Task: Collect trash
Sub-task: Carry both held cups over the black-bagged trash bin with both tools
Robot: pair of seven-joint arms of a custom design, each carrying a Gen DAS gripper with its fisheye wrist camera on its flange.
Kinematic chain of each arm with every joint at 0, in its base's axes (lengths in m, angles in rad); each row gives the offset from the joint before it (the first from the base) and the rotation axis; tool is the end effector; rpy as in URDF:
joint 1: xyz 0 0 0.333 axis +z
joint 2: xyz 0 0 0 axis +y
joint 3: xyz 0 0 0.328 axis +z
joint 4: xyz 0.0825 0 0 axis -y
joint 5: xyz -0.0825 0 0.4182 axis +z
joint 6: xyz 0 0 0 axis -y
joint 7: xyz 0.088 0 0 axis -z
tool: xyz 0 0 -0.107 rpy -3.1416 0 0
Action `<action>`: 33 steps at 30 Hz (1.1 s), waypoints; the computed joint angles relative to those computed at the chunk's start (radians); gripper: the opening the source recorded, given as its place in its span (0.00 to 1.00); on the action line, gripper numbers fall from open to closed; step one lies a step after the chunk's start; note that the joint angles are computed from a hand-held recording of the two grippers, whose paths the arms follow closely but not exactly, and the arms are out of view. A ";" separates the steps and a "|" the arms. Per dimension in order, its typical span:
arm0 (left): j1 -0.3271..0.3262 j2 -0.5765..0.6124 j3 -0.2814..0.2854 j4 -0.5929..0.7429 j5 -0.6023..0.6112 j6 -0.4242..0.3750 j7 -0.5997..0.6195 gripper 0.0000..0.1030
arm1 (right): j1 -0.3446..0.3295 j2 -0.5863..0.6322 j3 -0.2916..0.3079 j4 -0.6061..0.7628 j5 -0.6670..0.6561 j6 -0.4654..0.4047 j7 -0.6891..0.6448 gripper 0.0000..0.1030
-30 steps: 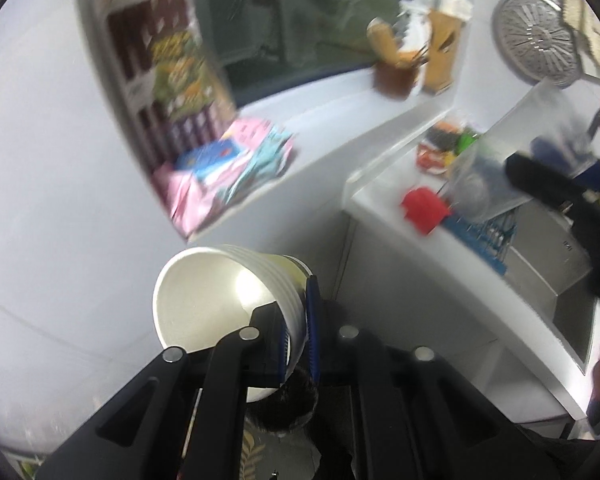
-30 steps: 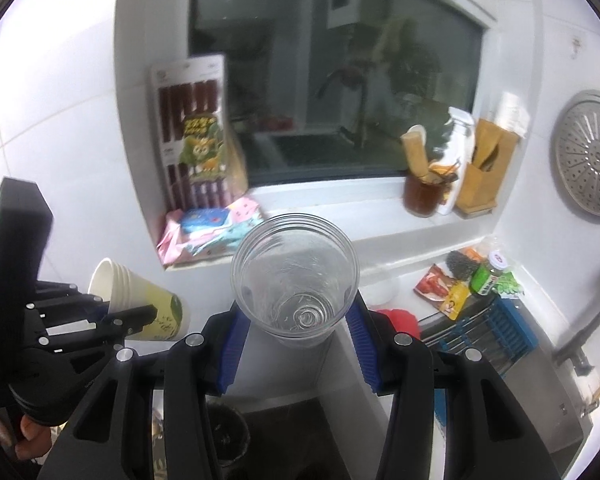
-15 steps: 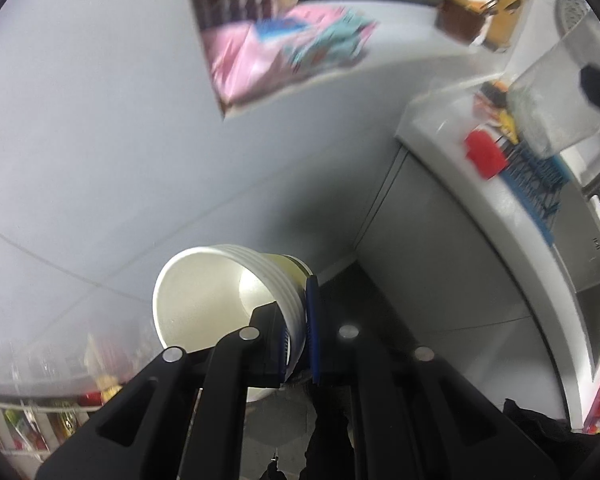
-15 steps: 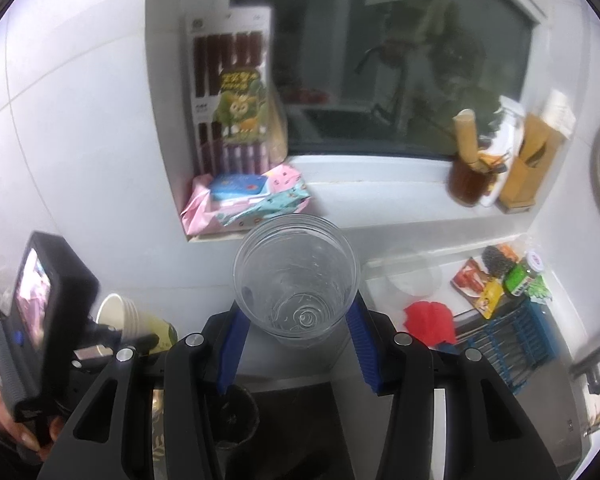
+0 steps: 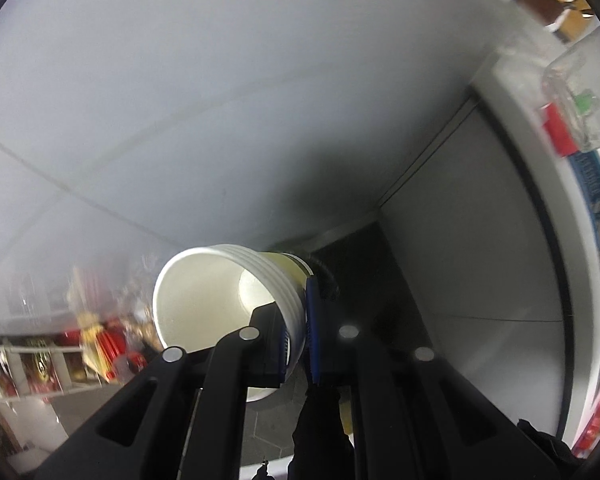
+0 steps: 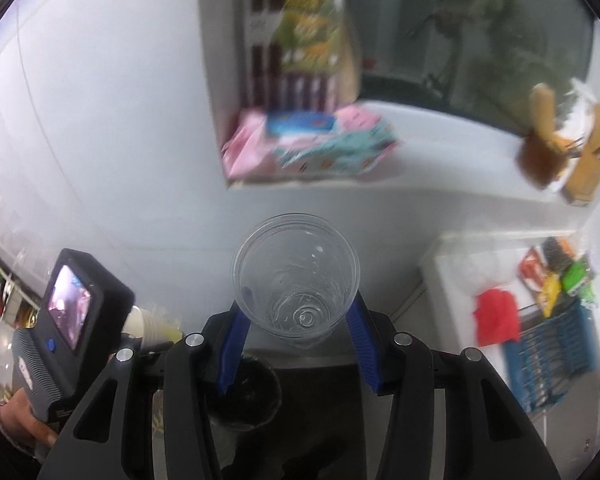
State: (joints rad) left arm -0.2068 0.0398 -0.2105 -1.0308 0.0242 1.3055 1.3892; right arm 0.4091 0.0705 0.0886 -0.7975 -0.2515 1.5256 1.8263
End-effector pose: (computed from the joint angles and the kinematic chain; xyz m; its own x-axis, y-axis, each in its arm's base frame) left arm 0.4902 -0.2092 0.8473 -0.2268 -0.9735 0.0295 -0.9488 0.2141 -0.2321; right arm 0.4578 0.2127 0.9593 0.1336 -0.9908 0.0231 -0.7602 -0.1174 -0.6390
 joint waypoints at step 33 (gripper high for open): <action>0.022 -0.061 0.014 -0.848 0.033 0.467 -0.099 0.10 | -0.104 -0.209 0.034 -0.648 0.182 0.338 -0.072 0.45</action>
State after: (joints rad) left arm -0.1844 -0.0211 -0.1969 -1.8786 0.0577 1.7727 1.2907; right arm 0.3048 -0.1382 0.1223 -1.4460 -0.0694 1.8639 1.7542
